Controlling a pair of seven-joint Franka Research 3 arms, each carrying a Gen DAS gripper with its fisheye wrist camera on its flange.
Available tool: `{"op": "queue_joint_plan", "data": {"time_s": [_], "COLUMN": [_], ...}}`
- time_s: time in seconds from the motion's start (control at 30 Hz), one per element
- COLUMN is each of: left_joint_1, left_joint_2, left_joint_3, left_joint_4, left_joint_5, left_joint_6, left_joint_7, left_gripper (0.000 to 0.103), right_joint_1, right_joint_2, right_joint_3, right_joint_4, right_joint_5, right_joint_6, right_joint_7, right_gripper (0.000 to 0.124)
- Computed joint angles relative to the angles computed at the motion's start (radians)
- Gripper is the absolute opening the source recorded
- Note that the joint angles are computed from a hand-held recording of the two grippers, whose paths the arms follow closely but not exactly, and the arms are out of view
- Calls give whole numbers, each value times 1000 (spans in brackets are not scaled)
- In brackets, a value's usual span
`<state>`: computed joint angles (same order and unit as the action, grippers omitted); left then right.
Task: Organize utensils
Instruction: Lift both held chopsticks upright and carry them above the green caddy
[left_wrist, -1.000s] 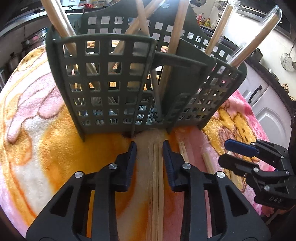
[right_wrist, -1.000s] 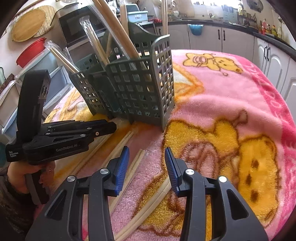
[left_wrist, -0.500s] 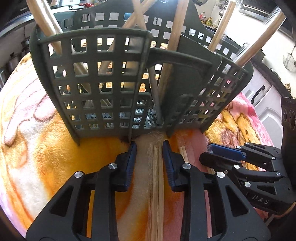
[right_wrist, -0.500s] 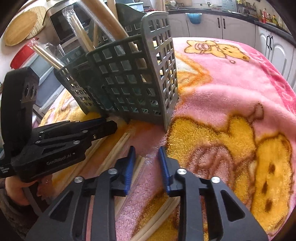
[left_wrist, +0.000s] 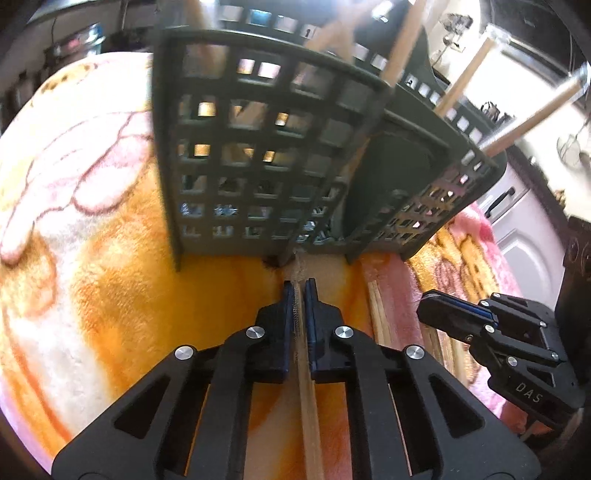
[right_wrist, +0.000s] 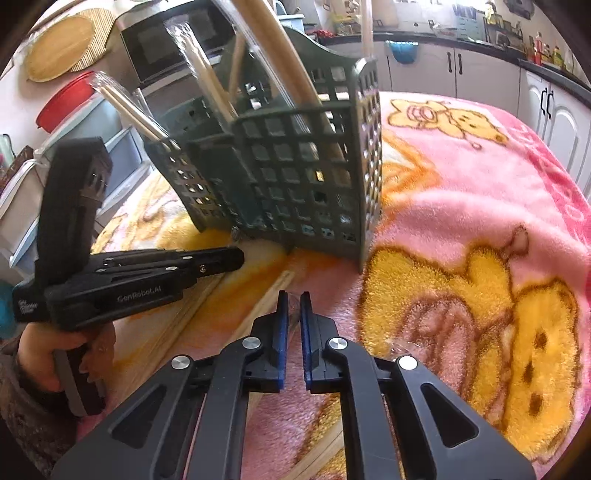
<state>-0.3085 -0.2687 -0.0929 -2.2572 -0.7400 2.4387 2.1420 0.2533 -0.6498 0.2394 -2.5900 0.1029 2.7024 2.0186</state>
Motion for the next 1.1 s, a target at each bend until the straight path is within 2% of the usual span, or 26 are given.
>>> {"op": "queue_joint_plan", "data": {"time_s": [0.33,0.7,1.1], "left_joint_1": [-12,-43,-119], "left_joint_2": [-117,-244,-332], "left_joint_3": [63,120,164], "left_joint_4": [-43,-66,-77], "left_joint_5": [-124,-192,-233], "left_joint_6": [-2,24,85], "left_joint_7": [90,156,194], "left_gripper": [3,3,3], "right_joint_1": [-6,-5,-71], "right_joint_2": [-31,-77,-156], "right_joint_3": [38,66,128], "right_joint_4": [31,64,84], "right_joint_5": [-29,-53,-107], "right_joint_6": [16,37,89], "right_joint_7": [11,18,44], "right_gripper": [6,5,4]}}
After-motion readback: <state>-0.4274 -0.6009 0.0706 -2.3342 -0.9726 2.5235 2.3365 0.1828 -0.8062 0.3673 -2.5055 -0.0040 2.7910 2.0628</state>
